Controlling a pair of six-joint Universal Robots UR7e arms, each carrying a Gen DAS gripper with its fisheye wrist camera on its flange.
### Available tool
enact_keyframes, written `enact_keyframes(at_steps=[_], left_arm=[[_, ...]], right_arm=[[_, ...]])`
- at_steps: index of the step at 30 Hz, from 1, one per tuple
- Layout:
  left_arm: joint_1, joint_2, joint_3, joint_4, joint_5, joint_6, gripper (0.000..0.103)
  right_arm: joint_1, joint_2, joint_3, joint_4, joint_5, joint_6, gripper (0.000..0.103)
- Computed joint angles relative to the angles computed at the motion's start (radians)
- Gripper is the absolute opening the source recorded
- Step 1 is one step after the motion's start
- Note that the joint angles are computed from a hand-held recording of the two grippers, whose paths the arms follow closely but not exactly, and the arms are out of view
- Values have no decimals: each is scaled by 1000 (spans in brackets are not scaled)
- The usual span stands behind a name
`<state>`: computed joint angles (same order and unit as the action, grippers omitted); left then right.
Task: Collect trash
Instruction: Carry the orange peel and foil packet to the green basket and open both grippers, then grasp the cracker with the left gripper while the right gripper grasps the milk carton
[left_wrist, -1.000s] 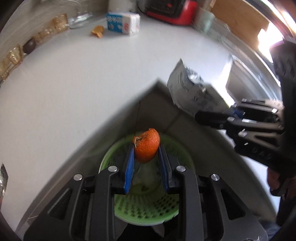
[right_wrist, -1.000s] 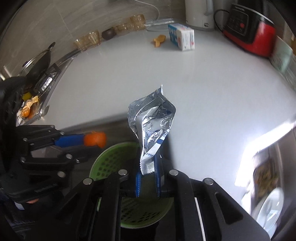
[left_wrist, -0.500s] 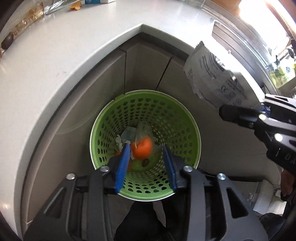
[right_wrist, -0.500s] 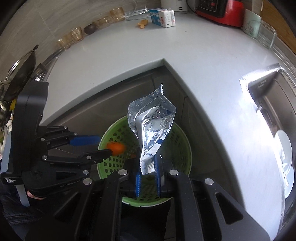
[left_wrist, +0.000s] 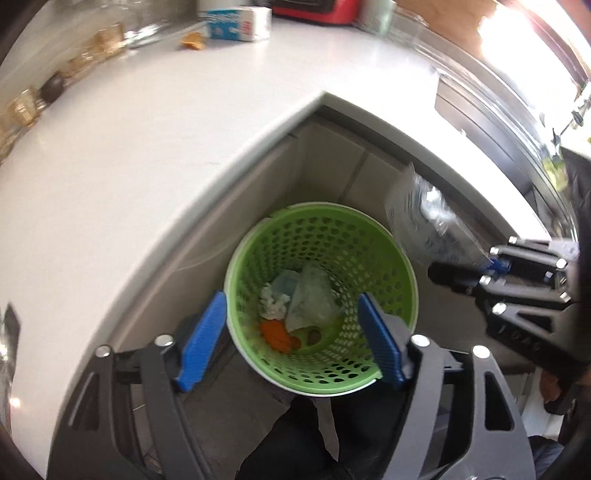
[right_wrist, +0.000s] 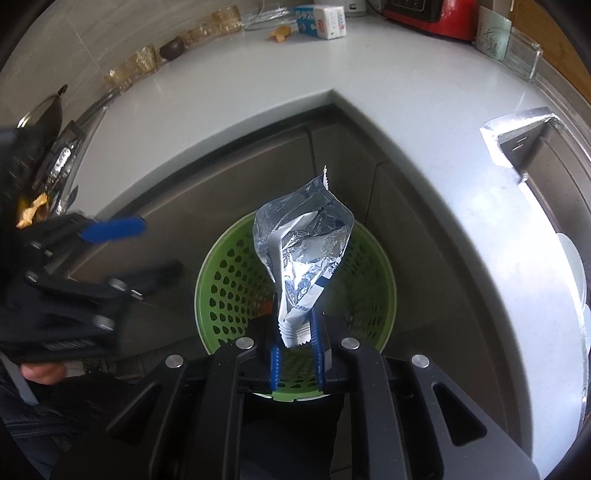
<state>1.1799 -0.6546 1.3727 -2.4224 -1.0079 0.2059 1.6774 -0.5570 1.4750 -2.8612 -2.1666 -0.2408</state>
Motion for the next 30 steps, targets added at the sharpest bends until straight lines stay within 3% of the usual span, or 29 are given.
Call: enact_keyframes(at_steps=[2, 5, 6, 18, 20, 26, 30], left_arm=[[3, -11, 8, -15, 8, -12, 75], [6, -29, 22, -43, 20, -25, 77], [4, -37, 29, -47, 22, -30, 77], [0, -55, 14, -70, 17, -66, 79], [-2, -42, -14, -68, 21, -69, 81], [-11, 40, -170, -34, 34, -85, 88], [-16, 138, -350, 10, 47, -105, 91]], right_arm=[[1, 20, -23, 32, -12, -4, 25], [4, 41, -49, 55, -25, 2, 49], [7, 45, -52, 55, -31, 1, 53], [34, 24, -77, 13, -34, -51, 65], [40, 29, -107, 3, -33, -70, 73], [46, 64, -260, 25, -15, -147, 83], [38, 135, -457, 88, 4, -215, 91]])
